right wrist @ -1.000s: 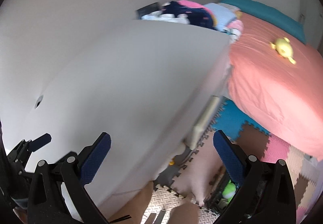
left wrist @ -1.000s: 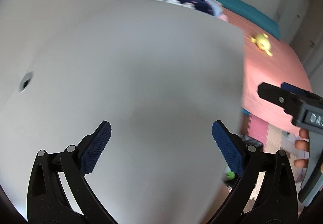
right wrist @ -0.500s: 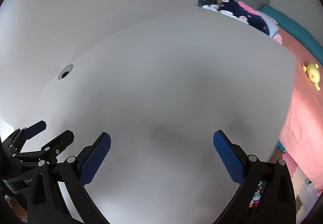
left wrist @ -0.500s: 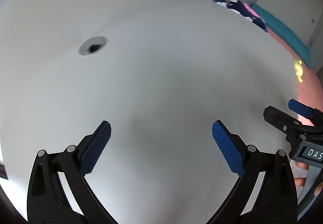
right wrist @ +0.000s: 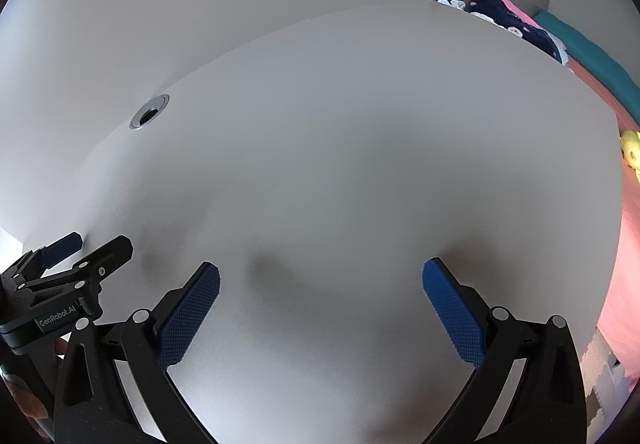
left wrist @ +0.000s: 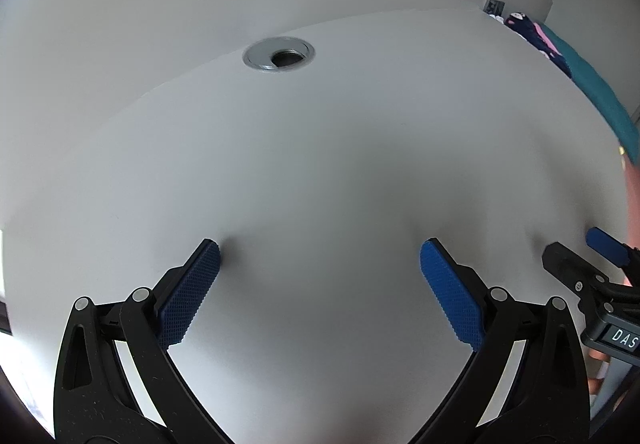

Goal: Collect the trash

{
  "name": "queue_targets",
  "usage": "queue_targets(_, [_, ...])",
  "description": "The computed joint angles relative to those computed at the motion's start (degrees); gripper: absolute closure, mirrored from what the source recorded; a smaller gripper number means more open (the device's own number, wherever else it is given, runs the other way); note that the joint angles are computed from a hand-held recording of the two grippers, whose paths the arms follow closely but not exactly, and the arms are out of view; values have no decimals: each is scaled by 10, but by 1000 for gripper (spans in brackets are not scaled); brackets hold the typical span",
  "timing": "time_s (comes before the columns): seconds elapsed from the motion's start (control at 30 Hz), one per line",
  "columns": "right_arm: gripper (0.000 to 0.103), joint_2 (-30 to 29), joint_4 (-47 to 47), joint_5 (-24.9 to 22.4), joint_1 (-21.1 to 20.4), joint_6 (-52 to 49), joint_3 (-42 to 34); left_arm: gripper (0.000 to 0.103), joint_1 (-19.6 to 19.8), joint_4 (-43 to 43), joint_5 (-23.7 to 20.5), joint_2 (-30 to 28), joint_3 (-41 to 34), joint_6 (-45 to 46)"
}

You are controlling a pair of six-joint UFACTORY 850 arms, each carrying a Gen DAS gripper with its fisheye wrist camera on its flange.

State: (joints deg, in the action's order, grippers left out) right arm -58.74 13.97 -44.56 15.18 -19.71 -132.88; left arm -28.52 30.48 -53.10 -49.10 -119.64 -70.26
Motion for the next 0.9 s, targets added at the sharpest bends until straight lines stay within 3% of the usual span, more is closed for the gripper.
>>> queue_targets(0.37, [2, 22, -97, 71, 19, 84, 50, 6, -2, 41, 1, 7, 20, -18])
queue_targets(0.6, [2, 33, -103, 108, 21, 97, 76, 6, -3, 53, 4, 7, 22, -27])
queue_targets(0.9, [2, 29, -115, 105, 23, 112, 70, 6, -3, 52, 5, 8, 24, -27])
